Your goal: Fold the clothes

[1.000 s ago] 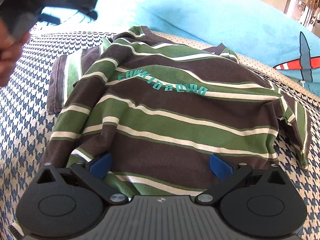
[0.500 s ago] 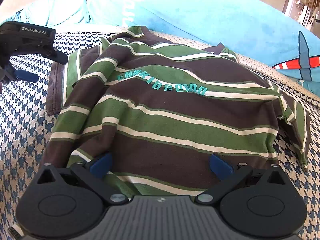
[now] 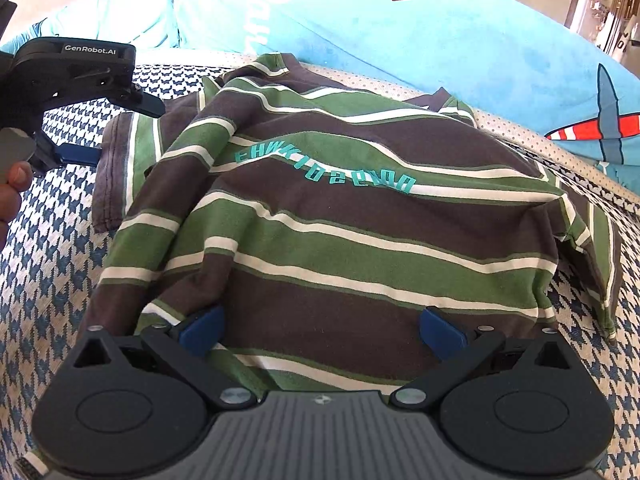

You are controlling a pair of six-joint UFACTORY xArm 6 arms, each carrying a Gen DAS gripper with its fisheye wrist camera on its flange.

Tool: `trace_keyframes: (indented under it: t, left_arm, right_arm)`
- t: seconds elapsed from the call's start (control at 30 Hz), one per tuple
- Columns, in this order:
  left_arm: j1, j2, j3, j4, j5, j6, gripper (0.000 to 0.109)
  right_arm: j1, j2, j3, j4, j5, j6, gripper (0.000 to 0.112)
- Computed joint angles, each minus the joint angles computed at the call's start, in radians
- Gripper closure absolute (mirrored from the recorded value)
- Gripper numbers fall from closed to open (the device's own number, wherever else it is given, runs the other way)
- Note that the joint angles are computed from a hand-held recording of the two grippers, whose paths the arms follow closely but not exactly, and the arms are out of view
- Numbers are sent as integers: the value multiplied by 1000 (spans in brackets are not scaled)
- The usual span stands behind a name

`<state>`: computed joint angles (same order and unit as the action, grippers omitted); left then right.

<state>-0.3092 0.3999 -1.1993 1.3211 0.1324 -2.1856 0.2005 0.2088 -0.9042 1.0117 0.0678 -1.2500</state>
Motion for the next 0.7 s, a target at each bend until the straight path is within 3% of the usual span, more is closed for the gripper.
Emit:
trace_keyframes:
  t: [0.07,0.37,0.5,0.63,0.7]
  left_arm:
    - [-21,-7,5,-63,57,73,53]
    - [-62,-16,4,-125,188,118,80]
    - [-90,8,-34,-144,251,182,80]
    - [-105,25,-59,-149,288,199,71]
    - [-111,32,-70,-151,305,202,75]
  right_arm:
    - [0,0,0,0,-1,0,9]
    - [-1,1,-1,2,0,-3,9]
    - [0,-1,0,8,-1,-9,9]
    - [0,0,-1,15,-1,-15,9]
    - [0,0,-1,18,-1,-18,9]
